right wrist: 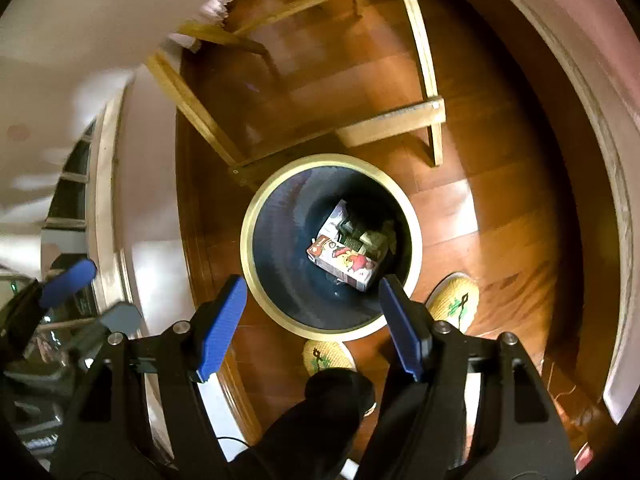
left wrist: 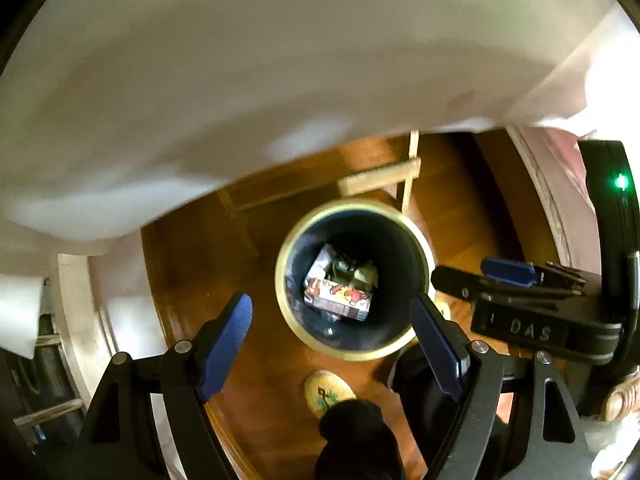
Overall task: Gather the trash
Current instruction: 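Open both tools to drop the carton and card into the bin, then raise both tools back toward the table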
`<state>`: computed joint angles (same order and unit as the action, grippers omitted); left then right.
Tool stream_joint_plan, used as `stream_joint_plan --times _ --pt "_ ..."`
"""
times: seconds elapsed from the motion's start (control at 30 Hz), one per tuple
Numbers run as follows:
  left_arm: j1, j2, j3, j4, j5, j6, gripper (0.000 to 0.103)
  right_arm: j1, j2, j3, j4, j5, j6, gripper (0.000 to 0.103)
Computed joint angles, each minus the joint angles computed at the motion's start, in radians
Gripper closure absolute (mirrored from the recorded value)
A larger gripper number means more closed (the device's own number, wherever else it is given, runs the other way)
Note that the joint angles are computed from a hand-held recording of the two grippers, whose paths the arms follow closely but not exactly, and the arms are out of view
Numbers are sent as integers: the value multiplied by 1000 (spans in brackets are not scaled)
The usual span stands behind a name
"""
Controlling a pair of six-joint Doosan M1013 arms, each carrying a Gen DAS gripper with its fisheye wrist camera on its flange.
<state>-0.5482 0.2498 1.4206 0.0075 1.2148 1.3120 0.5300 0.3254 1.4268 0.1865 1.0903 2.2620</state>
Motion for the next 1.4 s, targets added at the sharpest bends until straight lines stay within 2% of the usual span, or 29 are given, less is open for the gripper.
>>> stream_joint_plan --times 0.17,0.33,0.67,0.83,1.0,1.23,1.4 --pt "1 -38 8 32 -27 -25 21 14 -15 -26 -41 5 -3 36" --pt "5 -71 -31 39 -4 -31 21 33 -32 -75 -94 30 -8 37" --pt "27 -105 -195 12 112 -9 21 70 -59 -256 -151 178 -9 37" --pt "33 -108 -292 22 150 4 23 99 -50 -392 -226 259 -15 37" --pt "46 -78 -442 5 221 43 29 117 -26 -531 -304 314 -19 37" --pt "56 -15 -640 -16 262 88 29 136 36 -751 -445 407 -45 36" --pt "67 63 -813 -47 302 104 29 144 120 -954 -530 496 -102 36"
